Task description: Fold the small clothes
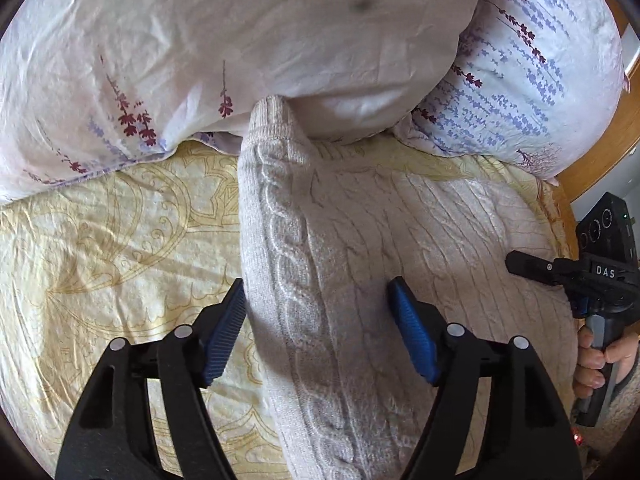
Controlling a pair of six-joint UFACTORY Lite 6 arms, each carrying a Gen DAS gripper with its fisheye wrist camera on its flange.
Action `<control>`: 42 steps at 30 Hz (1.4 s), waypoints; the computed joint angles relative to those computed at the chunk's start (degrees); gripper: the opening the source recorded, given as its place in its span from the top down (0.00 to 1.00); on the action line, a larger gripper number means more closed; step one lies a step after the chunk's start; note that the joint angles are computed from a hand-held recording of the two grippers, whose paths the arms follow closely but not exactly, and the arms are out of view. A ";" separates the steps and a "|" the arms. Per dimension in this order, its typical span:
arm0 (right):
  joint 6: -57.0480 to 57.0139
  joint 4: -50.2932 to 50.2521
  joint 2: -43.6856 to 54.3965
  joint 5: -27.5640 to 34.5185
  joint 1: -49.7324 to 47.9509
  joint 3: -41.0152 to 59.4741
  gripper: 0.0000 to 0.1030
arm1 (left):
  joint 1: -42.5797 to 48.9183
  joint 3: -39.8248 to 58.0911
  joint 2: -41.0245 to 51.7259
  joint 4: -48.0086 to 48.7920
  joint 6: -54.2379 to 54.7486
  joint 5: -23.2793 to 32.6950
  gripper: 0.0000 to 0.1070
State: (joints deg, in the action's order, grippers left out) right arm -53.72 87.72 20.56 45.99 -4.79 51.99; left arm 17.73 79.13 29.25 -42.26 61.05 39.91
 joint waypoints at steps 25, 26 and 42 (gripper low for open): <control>12.34 -14.85 0.68 -14.62 3.95 12.26 0.92 | -0.80 -0.01 -2.72 -6.72 6.12 5.46 0.29; 14.15 -16.58 1.80 -15.45 4.20 12.87 0.92 | -0.97 0.86 -1.78 -6.26 5.67 5.69 0.29; 11.86 -17.70 -18.13 -8.41 0.30 -5.46 0.62 | 5.68 -10.72 -10.36 -7.07 15.91 3.69 0.30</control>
State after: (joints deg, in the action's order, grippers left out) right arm -41.86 70.02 2.43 37.57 -4.48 46.53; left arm 23.41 68.41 18.89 -49.33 76.96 43.60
